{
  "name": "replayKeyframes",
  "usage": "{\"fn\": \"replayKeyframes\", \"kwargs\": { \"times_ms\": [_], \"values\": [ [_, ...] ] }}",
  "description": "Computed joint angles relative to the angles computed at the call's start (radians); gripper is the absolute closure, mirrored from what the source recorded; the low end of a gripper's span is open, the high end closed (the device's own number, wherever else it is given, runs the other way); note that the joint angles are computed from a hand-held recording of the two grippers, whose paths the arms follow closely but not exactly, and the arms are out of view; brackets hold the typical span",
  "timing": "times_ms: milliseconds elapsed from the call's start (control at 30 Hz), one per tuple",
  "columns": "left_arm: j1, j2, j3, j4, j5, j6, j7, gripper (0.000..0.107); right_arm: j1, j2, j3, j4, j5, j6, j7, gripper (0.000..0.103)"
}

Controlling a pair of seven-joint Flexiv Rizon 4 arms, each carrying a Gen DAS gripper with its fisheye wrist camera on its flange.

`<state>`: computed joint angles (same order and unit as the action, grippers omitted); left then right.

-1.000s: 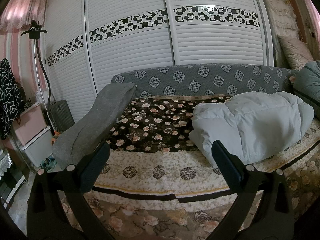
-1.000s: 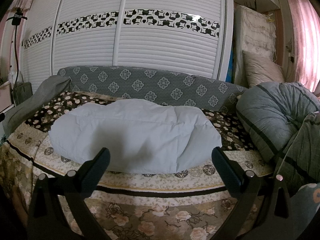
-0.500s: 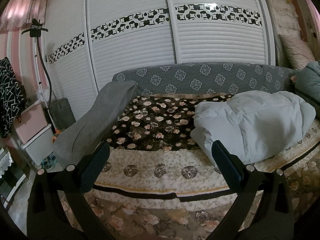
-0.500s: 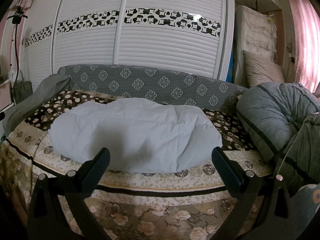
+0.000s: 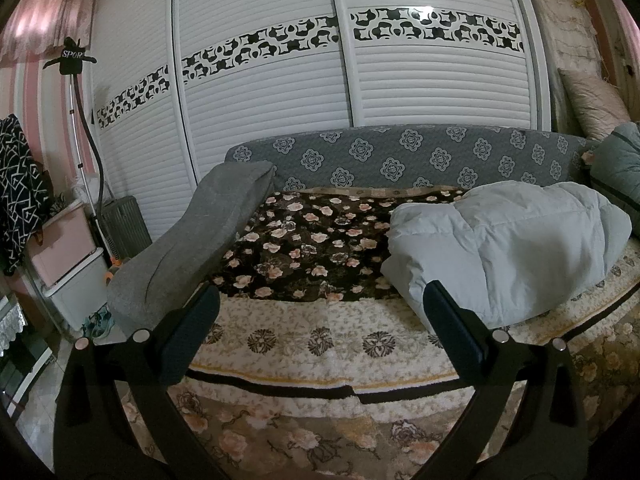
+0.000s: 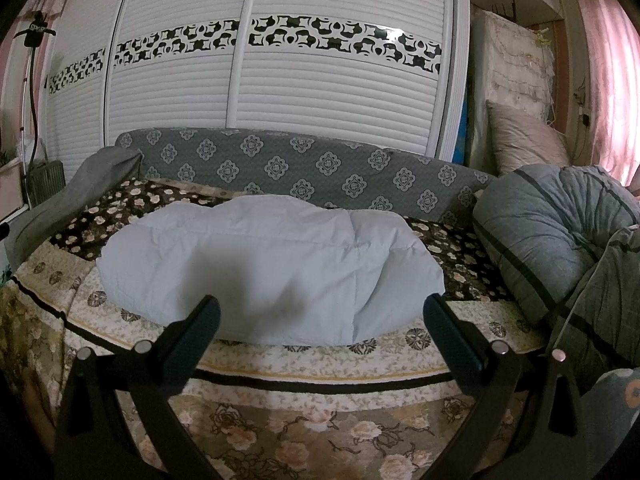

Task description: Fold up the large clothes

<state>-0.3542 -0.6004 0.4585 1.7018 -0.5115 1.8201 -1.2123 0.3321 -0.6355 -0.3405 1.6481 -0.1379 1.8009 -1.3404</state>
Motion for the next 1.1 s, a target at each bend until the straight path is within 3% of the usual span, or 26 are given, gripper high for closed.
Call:
{"fn": "replayKeyframes", "kwargs": {
  "times_ms": [1100],
  "values": [
    [0.008, 0.002, 0.002, -0.006, 0.029, -0.011, -0.021, 0.007, -0.018, 0.002, 0.017, -0.002, -0.011, -0.002, -0.008, 0.002]
  ]
}}
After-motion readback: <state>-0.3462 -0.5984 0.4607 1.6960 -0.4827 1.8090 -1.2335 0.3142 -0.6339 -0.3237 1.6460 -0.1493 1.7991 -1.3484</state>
